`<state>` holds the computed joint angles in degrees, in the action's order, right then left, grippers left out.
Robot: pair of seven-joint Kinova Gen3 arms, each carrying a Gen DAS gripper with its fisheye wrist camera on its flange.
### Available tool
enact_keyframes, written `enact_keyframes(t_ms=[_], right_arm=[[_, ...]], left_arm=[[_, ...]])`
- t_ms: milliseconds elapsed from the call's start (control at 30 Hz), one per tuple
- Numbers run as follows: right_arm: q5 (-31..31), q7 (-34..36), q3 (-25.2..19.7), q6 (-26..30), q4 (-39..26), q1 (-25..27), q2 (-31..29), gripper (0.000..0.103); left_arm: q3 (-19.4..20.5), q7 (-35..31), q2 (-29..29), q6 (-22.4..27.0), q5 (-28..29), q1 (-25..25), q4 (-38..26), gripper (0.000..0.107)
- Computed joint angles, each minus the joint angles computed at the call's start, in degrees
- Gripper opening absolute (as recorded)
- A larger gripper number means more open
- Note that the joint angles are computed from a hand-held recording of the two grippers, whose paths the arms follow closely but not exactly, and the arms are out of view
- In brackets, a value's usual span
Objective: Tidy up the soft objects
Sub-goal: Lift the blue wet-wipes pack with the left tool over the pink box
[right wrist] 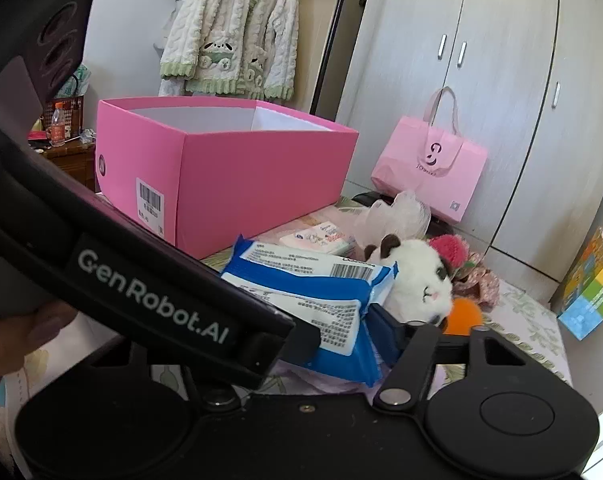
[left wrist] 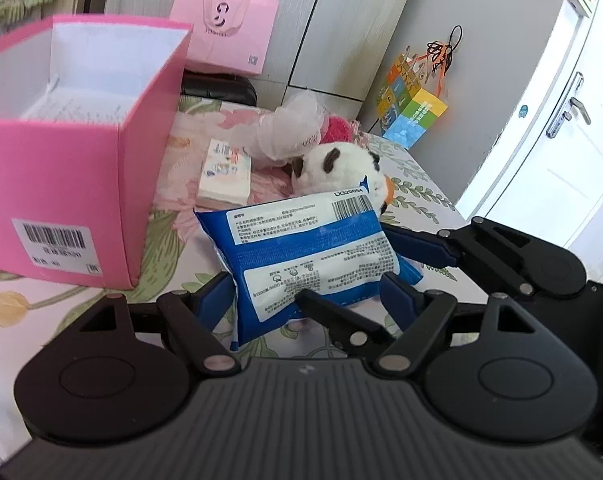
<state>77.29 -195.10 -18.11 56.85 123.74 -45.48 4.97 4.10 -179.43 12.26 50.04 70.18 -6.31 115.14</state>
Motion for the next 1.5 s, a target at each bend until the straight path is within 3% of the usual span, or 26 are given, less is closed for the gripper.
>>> enact_keyframes(t_ms=[267,800,1000,1200,1500], right_arm=[[-2.1,1.0,-1.7,3.4,-1.7,-1.6,-1.9,0.066],[-15.0,14.6,-3.0,6.3,-15.1,-4.3,-1.5,0.065],[-16.6,16.6,-2.4,3.9,-18.8,-5.9,-0.2,0.065],[-18.4,21.4,-0.5,-1.8,-22.5,-5.4,0.7,0.065],[-20.5,28.4,3.3,-6.6,-29.1,-2.8,2.9,0.065]], left_arm=[[-2.1,1.9,-5.3,3.3,-3.1,-1.0,-0.1,0.078],[-7.6,11.2,-9.0,18.6,-16.5,-7.5,-7.6,0.078],[-10.4,12.0,-10.6,22.0,-19.8,-10.7,-9.2,0.078],[-12.4,12.9,-11.7,23.4,-19.6,-13.4,-11.2,0.078],[-9.5,18.6,-7.2,23.0,-19.6,-12.7,-22.1,0.078]])
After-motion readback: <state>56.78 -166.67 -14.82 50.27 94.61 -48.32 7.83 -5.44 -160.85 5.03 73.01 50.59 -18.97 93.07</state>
